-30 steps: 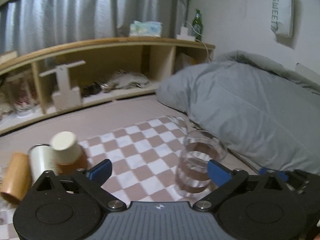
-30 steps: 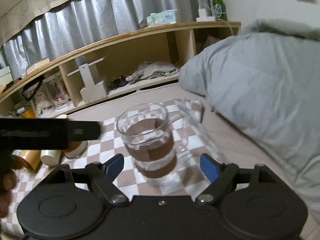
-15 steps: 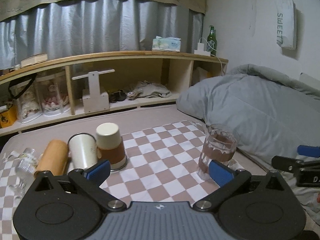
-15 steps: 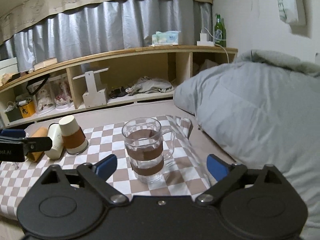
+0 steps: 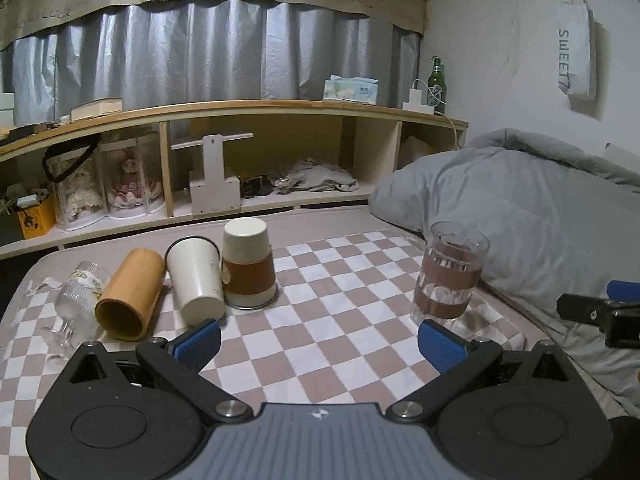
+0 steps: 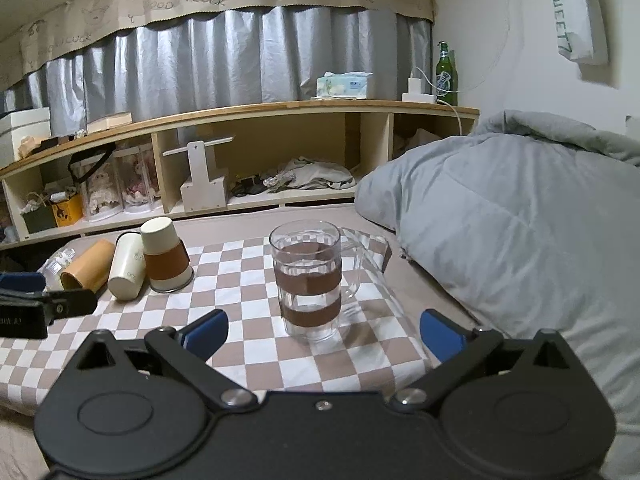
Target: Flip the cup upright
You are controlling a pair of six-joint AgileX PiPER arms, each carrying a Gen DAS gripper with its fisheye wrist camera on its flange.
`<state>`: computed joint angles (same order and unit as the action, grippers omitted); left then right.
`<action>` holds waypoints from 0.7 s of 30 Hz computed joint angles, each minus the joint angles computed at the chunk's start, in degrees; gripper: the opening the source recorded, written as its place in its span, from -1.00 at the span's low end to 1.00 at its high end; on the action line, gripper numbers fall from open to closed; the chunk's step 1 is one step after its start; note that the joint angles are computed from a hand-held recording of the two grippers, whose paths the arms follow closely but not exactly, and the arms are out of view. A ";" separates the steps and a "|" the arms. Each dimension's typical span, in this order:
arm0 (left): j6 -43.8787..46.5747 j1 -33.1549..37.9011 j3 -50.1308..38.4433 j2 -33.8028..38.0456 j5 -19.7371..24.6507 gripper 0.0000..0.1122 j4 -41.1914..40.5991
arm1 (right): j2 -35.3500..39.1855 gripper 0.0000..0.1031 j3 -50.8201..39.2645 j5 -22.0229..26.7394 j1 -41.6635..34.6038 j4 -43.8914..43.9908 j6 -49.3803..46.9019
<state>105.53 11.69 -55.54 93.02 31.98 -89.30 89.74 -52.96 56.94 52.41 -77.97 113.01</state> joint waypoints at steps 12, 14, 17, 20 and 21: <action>3.64 1.91 0.78 1.44 0.97 0.84 -3.39 | 3.11 1.00 -0.08 0.30 0.22 -0.58 3.41; 3.73 2.02 0.84 1.49 1.09 0.84 -3.47 | 2.75 1.00 0.39 -0.36 -0.13 -0.84 4.09; 4.09 2.03 0.92 1.46 1.05 0.84 -3.76 | 2.69 1.00 0.71 -0.38 -0.10 -0.88 4.93; 5.17 2.07 1.23 1.37 1.01 0.84 -4.64 | 2.83 1.00 0.79 -0.21 0.01 -0.96 5.19; 5.29 2.05 1.29 1.27 0.99 0.84 -4.69 | 2.88 1.00 0.74 -0.30 -0.02 -0.91 5.07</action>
